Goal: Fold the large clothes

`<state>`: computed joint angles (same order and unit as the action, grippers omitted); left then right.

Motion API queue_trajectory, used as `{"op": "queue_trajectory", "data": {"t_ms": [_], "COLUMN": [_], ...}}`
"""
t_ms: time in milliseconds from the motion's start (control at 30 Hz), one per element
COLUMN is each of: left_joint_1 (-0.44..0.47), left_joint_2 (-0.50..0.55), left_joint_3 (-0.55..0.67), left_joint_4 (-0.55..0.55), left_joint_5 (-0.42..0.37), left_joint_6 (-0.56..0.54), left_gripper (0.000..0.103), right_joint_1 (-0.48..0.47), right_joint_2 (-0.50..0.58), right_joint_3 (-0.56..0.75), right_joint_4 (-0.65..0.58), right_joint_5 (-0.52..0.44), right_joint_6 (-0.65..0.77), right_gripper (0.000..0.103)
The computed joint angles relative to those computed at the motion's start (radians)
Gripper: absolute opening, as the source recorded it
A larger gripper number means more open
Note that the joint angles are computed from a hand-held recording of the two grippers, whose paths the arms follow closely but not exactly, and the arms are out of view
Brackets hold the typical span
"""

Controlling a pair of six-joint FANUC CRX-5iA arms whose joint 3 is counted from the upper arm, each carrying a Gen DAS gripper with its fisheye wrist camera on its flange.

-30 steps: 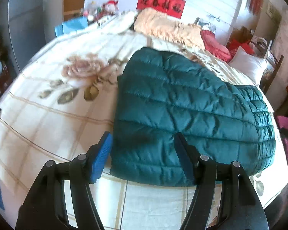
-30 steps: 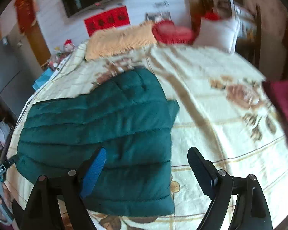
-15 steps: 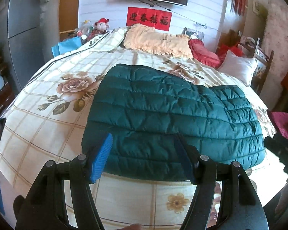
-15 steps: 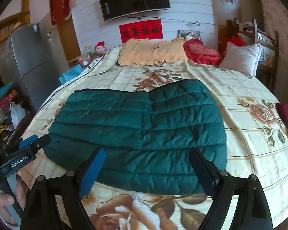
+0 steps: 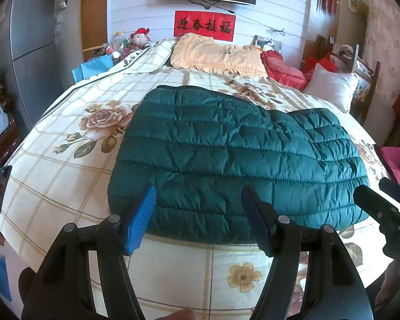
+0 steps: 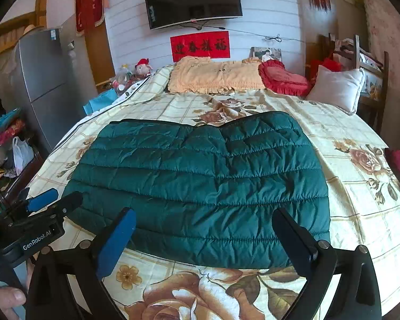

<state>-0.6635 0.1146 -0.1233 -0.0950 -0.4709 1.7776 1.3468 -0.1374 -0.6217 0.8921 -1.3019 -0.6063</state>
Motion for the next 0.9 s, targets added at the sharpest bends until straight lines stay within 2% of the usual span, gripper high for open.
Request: {"op": "queue_trajectory", "data": {"t_ms": [900], "left_joint_1": [-0.006], "left_joint_2": [0.001], "left_joint_3": [0.004], "left_joint_4": [-0.015], "left_joint_5": [0.001], "left_joint_6": [0.003], "left_gripper": [0.067], "right_joint_1": [-0.018], "right_joint_2": [-0.020], "right_joint_3": [-0.025], "right_joint_4": [0.007], "right_joint_5": [0.053], "right_joint_6": [-0.018], "right_gripper": [0.102]}}
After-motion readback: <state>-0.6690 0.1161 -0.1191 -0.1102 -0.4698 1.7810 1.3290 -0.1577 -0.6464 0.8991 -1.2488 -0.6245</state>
